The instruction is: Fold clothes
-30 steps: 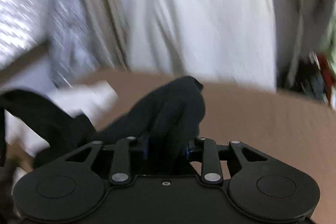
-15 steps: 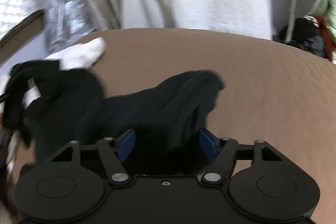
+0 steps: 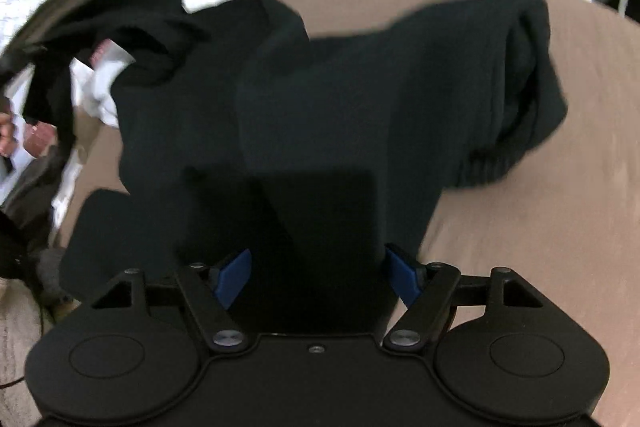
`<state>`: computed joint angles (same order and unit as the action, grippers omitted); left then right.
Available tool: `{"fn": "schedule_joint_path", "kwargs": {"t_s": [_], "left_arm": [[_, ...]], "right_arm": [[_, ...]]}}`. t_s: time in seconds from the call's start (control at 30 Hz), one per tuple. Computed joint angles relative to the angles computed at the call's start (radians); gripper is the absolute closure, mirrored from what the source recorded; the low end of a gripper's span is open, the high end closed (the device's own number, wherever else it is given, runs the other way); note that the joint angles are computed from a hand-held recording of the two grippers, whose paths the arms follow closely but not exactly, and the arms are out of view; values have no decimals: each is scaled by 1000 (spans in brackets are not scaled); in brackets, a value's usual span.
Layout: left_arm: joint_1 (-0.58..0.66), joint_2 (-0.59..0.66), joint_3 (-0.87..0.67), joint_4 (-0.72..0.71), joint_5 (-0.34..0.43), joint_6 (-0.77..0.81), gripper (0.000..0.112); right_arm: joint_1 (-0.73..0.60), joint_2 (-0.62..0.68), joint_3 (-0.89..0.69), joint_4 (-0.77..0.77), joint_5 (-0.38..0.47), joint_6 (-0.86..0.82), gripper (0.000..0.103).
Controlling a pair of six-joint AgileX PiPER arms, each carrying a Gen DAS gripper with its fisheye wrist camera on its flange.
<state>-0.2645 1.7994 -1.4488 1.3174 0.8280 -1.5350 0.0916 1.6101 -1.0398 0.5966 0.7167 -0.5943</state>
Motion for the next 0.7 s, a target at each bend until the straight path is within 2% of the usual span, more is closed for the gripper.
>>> {"fn": "schedule_joint_path", "kwargs": {"t_s": [0.13, 0.2, 0.23, 0.27, 0.3, 0.33, 0.4, 0.47, 0.6, 0.7], "left_arm": [[31, -17, 6, -38, -42, 3, 102], [38, -24, 17, -33, -51, -18, 102], [39, -32, 34, -13, -53, -49, 102], [39, -40, 49, 15, -50, -81, 102], [37, -44, 61, 61, -28, -119, 102], [32, -41, 68, 118, 22, -157, 102], [38, -28, 62, 179, 127, -205, 102], [78, -32, 53, 159, 169, -244, 102], [157, -58, 62, 20, 101, -207, 102], [154, -43, 33, -16, 109, -144, 102]], "right_arm": [[73, 55, -9, -181, -32, 219, 25], [57, 43, 42, -101, -66, 199, 25], [41, 33, 75, -33, -86, 160, 30], [33, 17, 103, 19, -108, 126, 38], [34, 1, 114, 30, -124, 113, 65], [43, -15, 117, 2, -139, 139, 86], [65, -57, 97, -113, -169, 236, 87], [73, -101, 69, -195, -189, 298, 90], [111, -158, -3, -430, -224, 450, 92], [126, -166, -75, -579, -205, 579, 92]]}}
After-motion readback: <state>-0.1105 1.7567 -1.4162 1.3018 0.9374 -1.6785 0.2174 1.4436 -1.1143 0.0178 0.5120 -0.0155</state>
